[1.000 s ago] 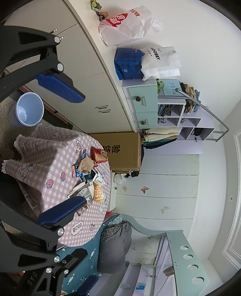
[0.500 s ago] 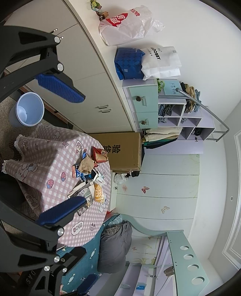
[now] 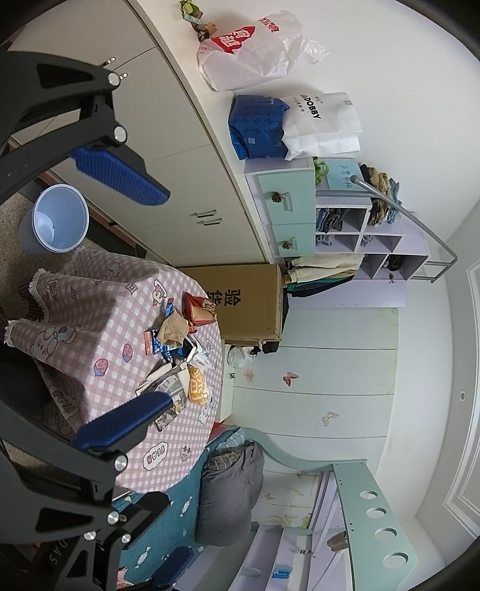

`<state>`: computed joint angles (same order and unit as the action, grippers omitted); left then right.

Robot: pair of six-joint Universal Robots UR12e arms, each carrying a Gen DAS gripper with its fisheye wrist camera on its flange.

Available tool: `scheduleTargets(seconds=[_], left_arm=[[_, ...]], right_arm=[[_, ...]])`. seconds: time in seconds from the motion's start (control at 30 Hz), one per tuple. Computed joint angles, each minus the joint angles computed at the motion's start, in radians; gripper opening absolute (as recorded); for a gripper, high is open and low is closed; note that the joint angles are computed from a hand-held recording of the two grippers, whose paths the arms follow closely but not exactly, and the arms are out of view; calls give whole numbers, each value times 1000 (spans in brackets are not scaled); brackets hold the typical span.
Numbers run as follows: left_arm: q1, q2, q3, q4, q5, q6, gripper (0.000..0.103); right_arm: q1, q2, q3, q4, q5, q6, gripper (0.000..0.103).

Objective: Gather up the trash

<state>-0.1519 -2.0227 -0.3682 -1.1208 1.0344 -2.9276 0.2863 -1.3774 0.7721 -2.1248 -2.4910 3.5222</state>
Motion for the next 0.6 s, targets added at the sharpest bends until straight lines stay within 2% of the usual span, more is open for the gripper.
scheduleTargets(seconds=[0.6], left_arm=[[2, 9, -21, 9, -1, 2, 99]], right_arm=[[2, -16, 44, -18, 6, 6, 97]])
